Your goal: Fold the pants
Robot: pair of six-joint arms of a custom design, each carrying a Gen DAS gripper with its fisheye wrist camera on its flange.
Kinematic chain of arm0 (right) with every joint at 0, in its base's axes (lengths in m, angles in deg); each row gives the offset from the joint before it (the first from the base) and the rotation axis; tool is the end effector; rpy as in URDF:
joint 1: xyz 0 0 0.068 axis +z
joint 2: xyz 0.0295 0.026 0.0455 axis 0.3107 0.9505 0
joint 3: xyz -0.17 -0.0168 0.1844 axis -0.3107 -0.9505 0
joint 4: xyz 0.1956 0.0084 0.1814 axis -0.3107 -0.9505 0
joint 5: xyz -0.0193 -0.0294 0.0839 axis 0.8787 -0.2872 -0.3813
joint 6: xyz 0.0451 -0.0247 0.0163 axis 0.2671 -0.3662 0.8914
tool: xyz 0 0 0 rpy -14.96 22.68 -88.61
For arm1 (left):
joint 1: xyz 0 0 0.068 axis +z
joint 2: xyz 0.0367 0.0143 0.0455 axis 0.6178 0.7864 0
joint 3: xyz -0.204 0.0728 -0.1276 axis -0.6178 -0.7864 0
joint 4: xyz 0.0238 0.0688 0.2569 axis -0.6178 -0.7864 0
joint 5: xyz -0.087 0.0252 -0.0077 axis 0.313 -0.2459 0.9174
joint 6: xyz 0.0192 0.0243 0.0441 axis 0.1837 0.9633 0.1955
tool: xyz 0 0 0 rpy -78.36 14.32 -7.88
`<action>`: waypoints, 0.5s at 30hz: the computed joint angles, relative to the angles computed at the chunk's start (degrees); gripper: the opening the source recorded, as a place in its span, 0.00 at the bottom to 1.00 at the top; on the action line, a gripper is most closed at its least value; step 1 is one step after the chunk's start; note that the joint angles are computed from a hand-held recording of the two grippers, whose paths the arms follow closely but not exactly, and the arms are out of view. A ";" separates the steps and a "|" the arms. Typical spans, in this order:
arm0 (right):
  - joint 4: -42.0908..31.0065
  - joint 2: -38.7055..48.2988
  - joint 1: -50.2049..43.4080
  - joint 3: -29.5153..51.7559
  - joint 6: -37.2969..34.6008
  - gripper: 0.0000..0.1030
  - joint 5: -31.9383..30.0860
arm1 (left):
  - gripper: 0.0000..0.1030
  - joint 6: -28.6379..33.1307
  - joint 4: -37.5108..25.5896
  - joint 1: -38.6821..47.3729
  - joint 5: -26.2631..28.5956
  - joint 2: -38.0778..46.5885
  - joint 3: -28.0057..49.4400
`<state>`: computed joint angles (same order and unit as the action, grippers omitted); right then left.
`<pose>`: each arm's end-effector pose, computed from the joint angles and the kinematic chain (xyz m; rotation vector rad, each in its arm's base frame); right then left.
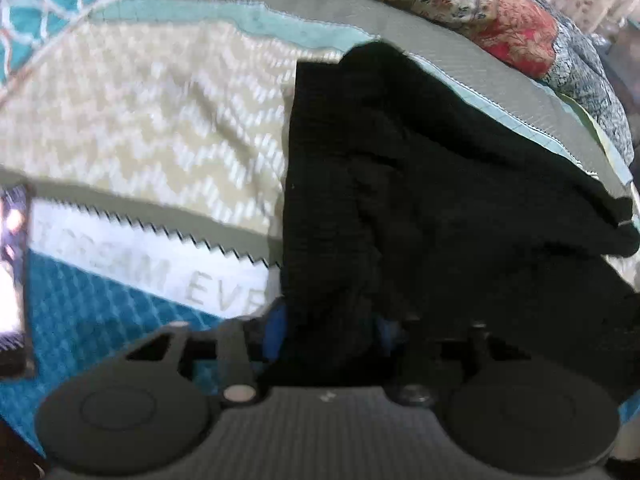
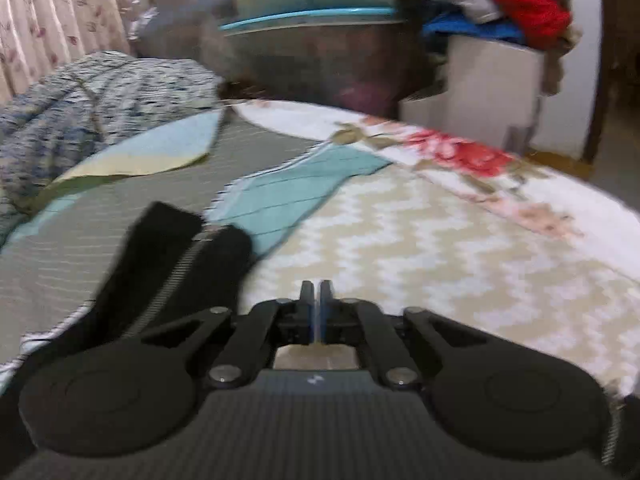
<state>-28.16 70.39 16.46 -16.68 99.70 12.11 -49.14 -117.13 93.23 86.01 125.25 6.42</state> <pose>0.4023 -0.0281 0.0708 0.9313 2.1048 -0.2796 0.1788 0.2293 0.1476 -0.4187 2.6563 -0.2537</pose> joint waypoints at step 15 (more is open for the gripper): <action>-15.83 11.88 1.98 30.65 1.71 0.58 -14.72 | 0.97 -5.61 30.08 -18.02 -1.91 10.31 10.91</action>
